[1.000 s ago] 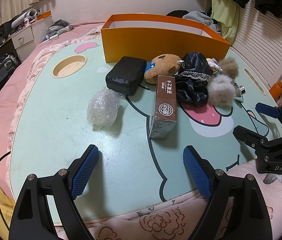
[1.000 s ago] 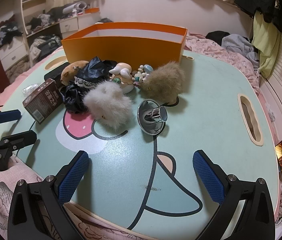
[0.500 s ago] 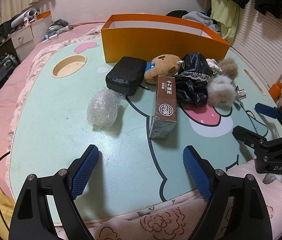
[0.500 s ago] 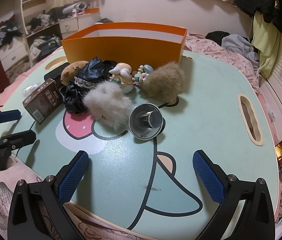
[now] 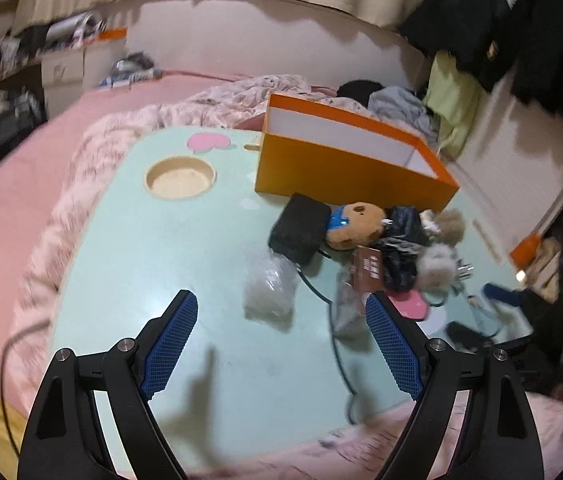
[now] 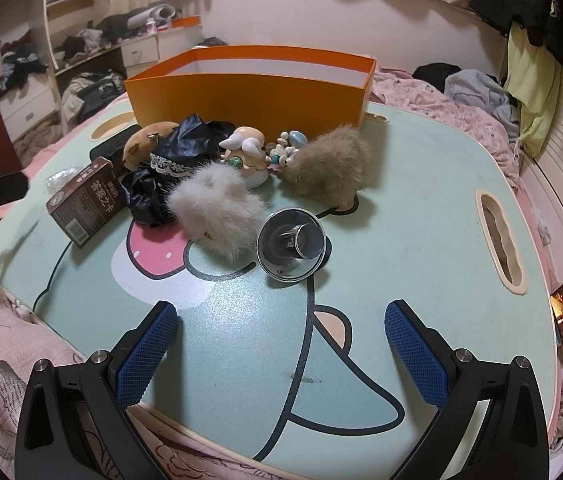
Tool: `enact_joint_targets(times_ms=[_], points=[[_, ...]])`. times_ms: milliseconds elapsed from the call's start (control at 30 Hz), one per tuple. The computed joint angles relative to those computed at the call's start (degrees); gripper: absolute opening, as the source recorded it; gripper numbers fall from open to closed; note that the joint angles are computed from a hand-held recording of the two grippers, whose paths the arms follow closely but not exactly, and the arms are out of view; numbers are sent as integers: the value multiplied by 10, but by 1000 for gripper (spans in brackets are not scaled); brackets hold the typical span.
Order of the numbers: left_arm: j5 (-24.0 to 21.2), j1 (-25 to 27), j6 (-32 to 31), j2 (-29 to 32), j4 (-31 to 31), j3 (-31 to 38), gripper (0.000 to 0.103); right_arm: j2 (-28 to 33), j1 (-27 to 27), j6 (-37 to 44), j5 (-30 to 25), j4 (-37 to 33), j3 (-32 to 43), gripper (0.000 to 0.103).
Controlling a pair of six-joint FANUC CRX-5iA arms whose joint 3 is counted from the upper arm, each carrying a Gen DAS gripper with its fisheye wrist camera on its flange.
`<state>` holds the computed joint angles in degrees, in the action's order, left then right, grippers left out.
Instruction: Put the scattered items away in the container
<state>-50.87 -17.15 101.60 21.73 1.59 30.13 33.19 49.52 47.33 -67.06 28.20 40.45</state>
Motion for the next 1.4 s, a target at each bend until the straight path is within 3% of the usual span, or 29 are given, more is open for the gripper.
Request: enact_joint_targets(times_ms=[67,200,367,433,467,933,1033,1133,1233,1300,1367,1400], points=[[-12,0,-13,14,-3,21,82,1,0,1,0,0,1,103],[-50,1,-47,50,8,73,63,1,0,0,0,0,2,103],[-80,0,-60,80,11,113,62,1,0,0,1,0,1,103],[-92,2,-62,90,16,127,56,2,0,3,1,-1,3,103],[-96,3,-62,93,19,132,48,1,-1,4,3,-2,1,103],[-65,12,-59,76,46,90,47,2,-2,5,4,-2,3,103],[-20,17,-71,42,71,31,55,2,-2,5,4,-2,1,103],[40,11,-63,-2,52,-25,57,3,-2,6,4,-3,3,103],[118,15,-83,-48,83,-100,79,1,-3,6,6,-2,0,103],[188,18,-79,-76,106,-152,83,1,-3,6,8,-2,-1,103],[221,14,-29,-89,67,-163,83,2,-3,6,8,-3,1,103],[203,7,15,-88,11,-142,83,1,-3,6,8,-2,0,103]])
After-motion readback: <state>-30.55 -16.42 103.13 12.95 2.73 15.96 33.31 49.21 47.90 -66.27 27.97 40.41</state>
